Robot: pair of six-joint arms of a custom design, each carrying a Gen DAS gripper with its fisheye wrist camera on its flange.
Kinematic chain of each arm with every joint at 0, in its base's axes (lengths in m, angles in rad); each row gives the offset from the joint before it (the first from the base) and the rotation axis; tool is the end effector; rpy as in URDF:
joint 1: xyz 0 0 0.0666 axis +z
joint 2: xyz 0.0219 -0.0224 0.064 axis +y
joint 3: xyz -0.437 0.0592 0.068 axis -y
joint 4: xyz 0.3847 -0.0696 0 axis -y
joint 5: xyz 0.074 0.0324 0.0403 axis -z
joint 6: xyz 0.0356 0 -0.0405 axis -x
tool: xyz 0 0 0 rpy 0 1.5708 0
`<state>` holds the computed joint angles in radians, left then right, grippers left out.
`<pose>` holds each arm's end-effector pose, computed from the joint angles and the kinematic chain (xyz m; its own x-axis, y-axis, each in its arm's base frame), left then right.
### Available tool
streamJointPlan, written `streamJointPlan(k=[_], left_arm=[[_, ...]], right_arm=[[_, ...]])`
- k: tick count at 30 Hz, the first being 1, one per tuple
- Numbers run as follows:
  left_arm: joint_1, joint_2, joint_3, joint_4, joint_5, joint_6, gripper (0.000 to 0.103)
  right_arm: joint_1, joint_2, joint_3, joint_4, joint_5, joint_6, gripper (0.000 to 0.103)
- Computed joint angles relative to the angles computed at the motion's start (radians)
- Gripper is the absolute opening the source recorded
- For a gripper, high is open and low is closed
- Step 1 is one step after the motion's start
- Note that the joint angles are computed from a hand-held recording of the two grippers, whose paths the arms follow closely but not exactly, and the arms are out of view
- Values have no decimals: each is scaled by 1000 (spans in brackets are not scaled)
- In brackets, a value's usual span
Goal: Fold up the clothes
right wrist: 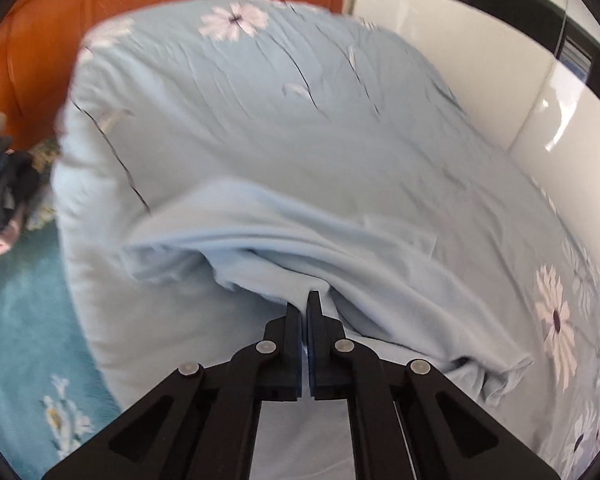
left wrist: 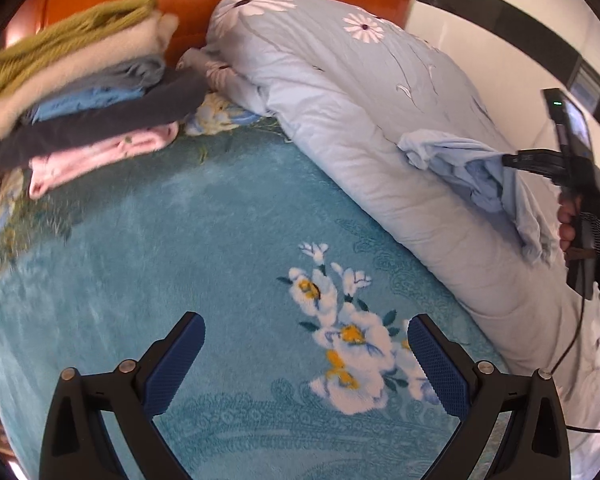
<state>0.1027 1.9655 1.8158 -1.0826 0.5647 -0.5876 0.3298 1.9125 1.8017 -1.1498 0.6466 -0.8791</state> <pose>0.6660 0.0491 0.3522 -0.7309 0.3955 -0.5562 0.5952 0.7681 -0.2360 0.6181 0.1885 0.3794 -0.6397 0.4307 -0.6366 0.6400 0.7572 -0.1309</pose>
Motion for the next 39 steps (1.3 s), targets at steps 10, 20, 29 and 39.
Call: streamJointPlan(k=[10,20,29,39], left_arm=[[79,9,37,-54,66,43,103],[215,43,156,-40,153,129,103],[311,106,284,-63,168,182,103],[280,108,215,-155,100,30,103]], right_arm=[[139,-25,225,148,46,259,1],[268,100,546,370,-137,448,1],[316,-22,365,716,-297,356,1],[204,-103,-128,409,-310,-251,2]])
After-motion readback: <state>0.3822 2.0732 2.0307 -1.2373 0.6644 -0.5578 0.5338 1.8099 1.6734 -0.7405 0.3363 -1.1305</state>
